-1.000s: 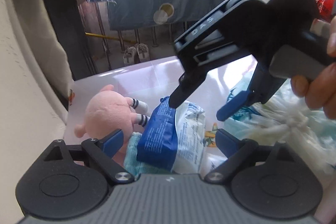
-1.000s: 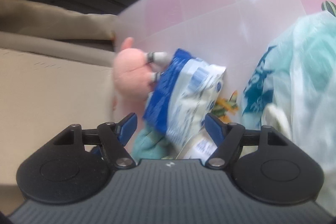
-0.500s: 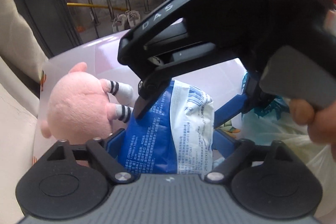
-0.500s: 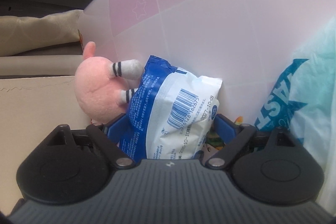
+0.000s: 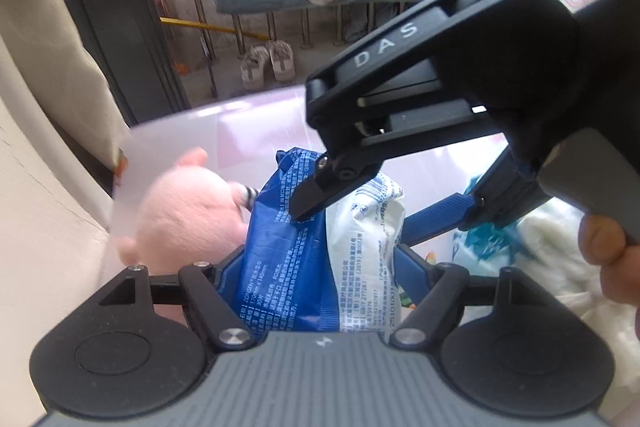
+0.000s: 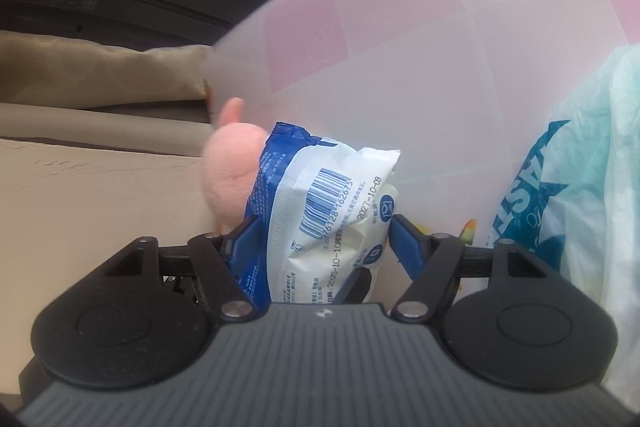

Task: Organize soft objects
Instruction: 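Grasp the wet-wipes packet with the right gripper and lift it, then carry the wet-wipes packet into the cardboard box and open the right gripper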

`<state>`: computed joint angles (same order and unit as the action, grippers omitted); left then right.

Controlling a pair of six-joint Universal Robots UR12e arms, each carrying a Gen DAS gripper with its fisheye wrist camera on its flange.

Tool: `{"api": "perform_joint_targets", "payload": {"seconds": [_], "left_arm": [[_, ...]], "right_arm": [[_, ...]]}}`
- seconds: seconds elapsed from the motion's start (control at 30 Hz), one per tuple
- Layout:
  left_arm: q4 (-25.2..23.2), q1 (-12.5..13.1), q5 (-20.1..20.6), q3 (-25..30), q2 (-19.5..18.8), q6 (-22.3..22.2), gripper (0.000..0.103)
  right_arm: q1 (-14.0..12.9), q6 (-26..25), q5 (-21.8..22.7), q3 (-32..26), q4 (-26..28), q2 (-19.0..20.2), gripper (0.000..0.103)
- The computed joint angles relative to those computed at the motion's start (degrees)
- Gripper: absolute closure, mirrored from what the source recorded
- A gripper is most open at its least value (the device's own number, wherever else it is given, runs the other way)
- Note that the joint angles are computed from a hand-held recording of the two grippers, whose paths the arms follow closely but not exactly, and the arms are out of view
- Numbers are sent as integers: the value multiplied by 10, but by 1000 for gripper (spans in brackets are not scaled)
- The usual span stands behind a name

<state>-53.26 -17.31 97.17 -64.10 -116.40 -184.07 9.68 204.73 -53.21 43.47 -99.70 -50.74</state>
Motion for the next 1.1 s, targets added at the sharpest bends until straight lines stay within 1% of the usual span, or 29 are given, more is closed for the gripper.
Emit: {"api": "perform_joint_targets", "payload": {"seconds": [0.2, 0.3, 0.37, 0.43, 0.5, 0.6, 0.7, 0.77, 0.83, 0.87, 0.97, 1.0, 1.03, 1.07, 1.1], "left_arm": [[6, -17, 25, 20, 15, 2, 27], [6, -31, 31, 40, 17, 3, 27], [7, -46, 34, 56, 14, 4, 27], [2, -61, 30, 77, 6, -2, 27], [-13, -73, 16, 105, -7, -14, 27], [-35, -92, -12, 155, -35, -24, 27], [-59, -112, -35, 209, -70, -25, 27], [-84, -126, -45, 252, -98, -21, 27], [-118, -137, -52, 303, -130, -17, 27], [-139, -142, -54, 330, -147, -15, 27], [-213, -151, -71, 415, -198, -10, 27], [-246, -153, -76, 450, -216, -14, 27], [-289, -155, -84, 497, -240, -17, 28], [-314, -155, -91, 525, -256, -17, 28], [-321, -154, -94, 529, -260, -13, 29]], "right_arm": [[-14, -5, 36, 35, -42, -43, 35], [-30, -8, 54, 67, -68, -77, 35], [-43, -6, 64, 91, -88, -100, 35], [-59, -8, 70, 117, -104, -126, 35], [-81, -10, 77, 148, -116, -156, 35], [-117, -12, 78, 197, -134, -200, 36], [-156, -17, 73, 242, -140, -239, 36], [-182, -16, 67, 268, -141, -260, 35], [-205, -18, 64, 289, -135, -275, 34], [-212, -14, 62, 304, -141, -279, 34], [-228, -3, 62, 336, -152, -282, 34], [-231, 7, 64, 346, -159, -280, 34], [-235, 8, 69, 352, -158, -278, 34], [-237, 6, 73, 357, -158, -275, 34], [-238, 11, 72, 362, -162, -271, 34]]}}
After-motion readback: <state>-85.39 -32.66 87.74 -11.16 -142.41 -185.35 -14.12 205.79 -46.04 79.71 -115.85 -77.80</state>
